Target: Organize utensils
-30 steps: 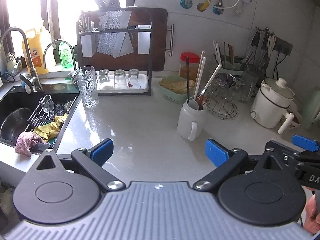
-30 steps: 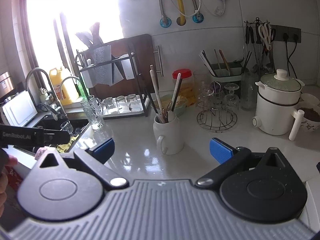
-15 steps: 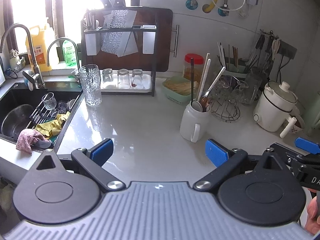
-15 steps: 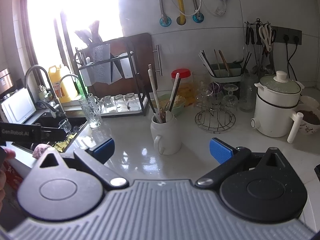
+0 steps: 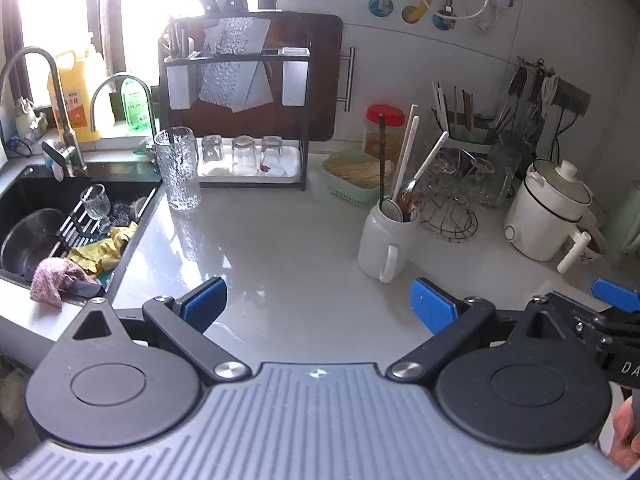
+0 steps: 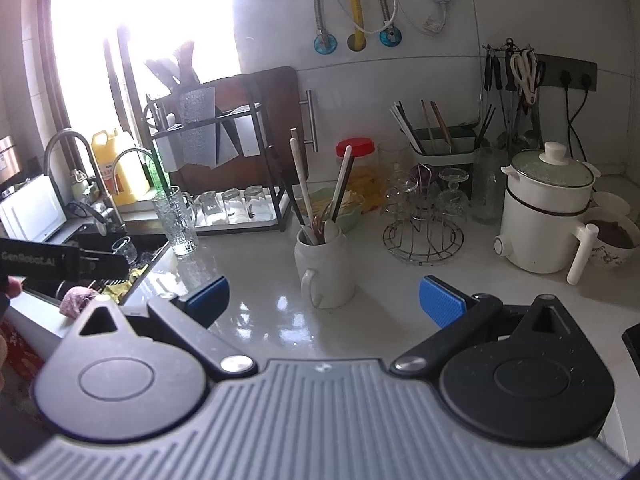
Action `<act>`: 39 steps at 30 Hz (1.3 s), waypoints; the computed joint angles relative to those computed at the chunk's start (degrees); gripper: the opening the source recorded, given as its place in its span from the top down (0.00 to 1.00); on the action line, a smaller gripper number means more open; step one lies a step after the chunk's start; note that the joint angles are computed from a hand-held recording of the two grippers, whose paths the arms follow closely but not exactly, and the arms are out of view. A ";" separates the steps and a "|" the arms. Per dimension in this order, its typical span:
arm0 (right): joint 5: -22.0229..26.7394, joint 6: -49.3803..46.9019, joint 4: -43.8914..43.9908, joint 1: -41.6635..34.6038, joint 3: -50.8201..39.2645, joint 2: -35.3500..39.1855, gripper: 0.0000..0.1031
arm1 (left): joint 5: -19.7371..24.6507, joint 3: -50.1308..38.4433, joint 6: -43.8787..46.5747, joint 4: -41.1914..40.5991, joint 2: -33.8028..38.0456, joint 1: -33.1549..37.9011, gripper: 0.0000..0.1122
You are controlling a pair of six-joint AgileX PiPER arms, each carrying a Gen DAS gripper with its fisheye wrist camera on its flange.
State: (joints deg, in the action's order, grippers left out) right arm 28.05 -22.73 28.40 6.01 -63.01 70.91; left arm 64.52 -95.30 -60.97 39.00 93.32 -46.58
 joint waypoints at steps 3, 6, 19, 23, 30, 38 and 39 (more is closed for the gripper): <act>-0.55 0.93 -0.81 0.31 0.18 -0.13 0.00 | -0.24 -0.37 0.68 -0.91 0.30 0.45 0.11; -0.76 1.55 -0.97 0.38 -0.15 0.27 0.00 | -0.49 -1.16 2.12 -1.98 0.78 0.80 0.11; -1.53 3.84 -2.47 1.07 -1.16 1.69 0.00 | 0.56 -4.51 5.96 -3.84 2.93 2.08 0.11; -1.31 5.06 -3.73 1.30 -1.49 1.96 0.00 | 0.81 -4.71 6.29 -3.88 3.30 2.03 0.11; -1.17 4.73 -3.41 1.32 -1.70 2.54 0.00 | 0.59 -3.52 6.00 -4.36 2.88 2.42 0.11; -1.09 5.36 -4.31 1.55 -1.79 2.51 0.00 | -0.27 -1.49 4.34 -4.18 1.87 2.04 0.11; -0.99 4.91 -3.97 1.45 -1.81 2.51 0.00 | -0.06 -1.51 3.98 -3.80 1.89 1.83 0.11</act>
State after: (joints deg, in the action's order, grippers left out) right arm 27.06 -17.82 24.42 7.46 -64.82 73.43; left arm 64.46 -96.81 -57.00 35.20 95.21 -44.76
